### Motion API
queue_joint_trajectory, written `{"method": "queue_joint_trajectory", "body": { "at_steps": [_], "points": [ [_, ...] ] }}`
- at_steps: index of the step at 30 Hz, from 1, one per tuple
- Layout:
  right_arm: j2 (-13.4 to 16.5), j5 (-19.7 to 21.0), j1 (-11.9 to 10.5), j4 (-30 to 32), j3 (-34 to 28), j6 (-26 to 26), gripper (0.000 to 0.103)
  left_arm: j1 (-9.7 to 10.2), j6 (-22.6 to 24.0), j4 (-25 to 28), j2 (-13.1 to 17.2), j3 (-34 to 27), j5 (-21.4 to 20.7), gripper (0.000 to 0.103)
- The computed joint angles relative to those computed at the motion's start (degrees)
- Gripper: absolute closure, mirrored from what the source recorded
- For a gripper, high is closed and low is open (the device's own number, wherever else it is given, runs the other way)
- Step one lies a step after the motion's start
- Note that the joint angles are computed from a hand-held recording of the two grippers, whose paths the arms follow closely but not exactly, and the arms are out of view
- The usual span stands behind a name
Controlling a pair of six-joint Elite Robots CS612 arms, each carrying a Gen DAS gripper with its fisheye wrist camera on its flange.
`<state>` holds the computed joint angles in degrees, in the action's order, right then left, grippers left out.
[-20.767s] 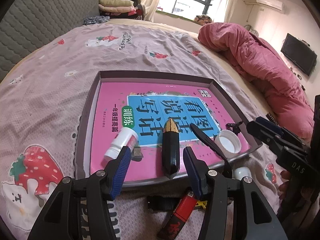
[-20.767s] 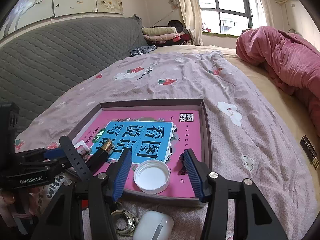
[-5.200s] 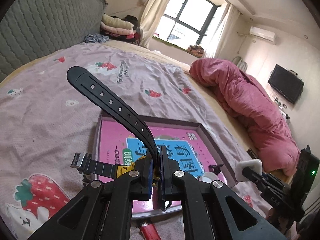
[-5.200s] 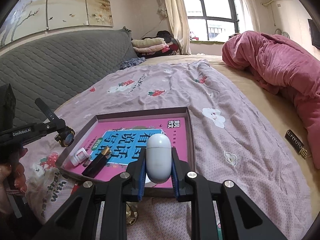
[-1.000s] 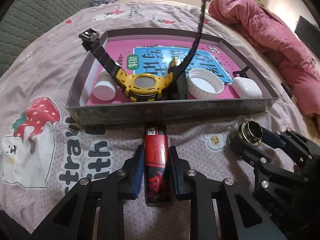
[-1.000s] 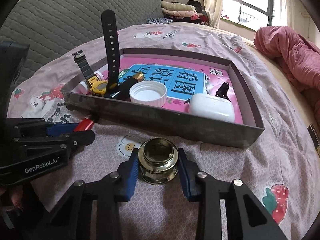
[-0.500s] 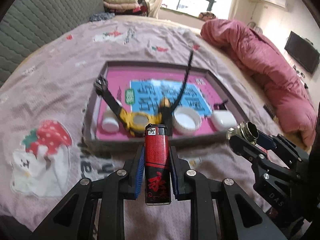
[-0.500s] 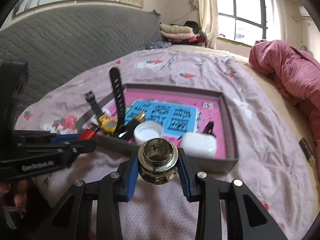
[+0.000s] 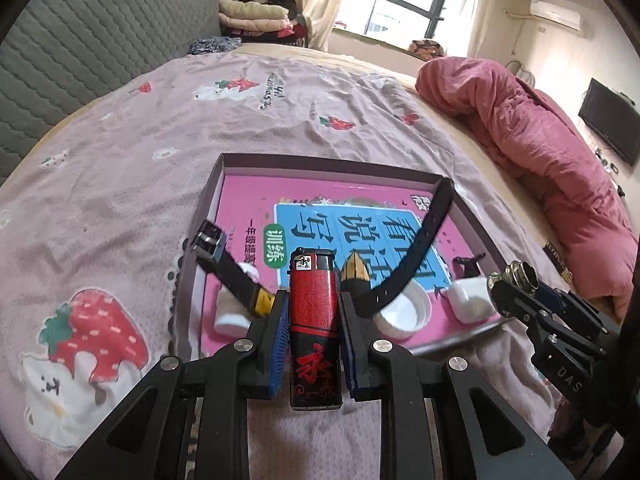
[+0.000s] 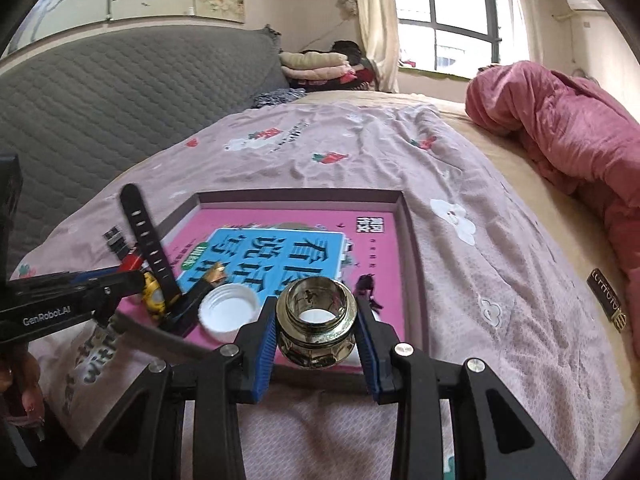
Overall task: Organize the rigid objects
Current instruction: 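Lower the lighter into the tray with the left tool while the right tool sets the jar there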
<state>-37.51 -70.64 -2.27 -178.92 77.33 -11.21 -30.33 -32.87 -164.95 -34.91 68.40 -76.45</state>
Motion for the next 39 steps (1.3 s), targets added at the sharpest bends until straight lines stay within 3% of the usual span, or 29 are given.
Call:
{"method": "queue_joint_trajectory", "body": {
  "at_steps": [10,30,35,39],
  "points": [
    [1.67,-2.14,0.24,4.40,-2.99,0.68,0.066,0.33,0.34,3.26,2.30,-3.64,-1.49,0.079],
    [1.58,-2.50,0.36,3.96,-2.64,0.90,0.066,0.51,-0.88,3.58,2.48,-3.60,-1.98,0.079],
    [1.44,-2.51,0.41,2.72,-2.19,0.86,0.052,0.28,-0.85,3.66,1.84,-2.77,-1.00,0.063],
    [1.14,-2.53,0.42,1.83,-1.63,0.82,0.052,0.19,-0.79,3.09,1.25,-1.91,-0.92,0.056]
  ]
}}
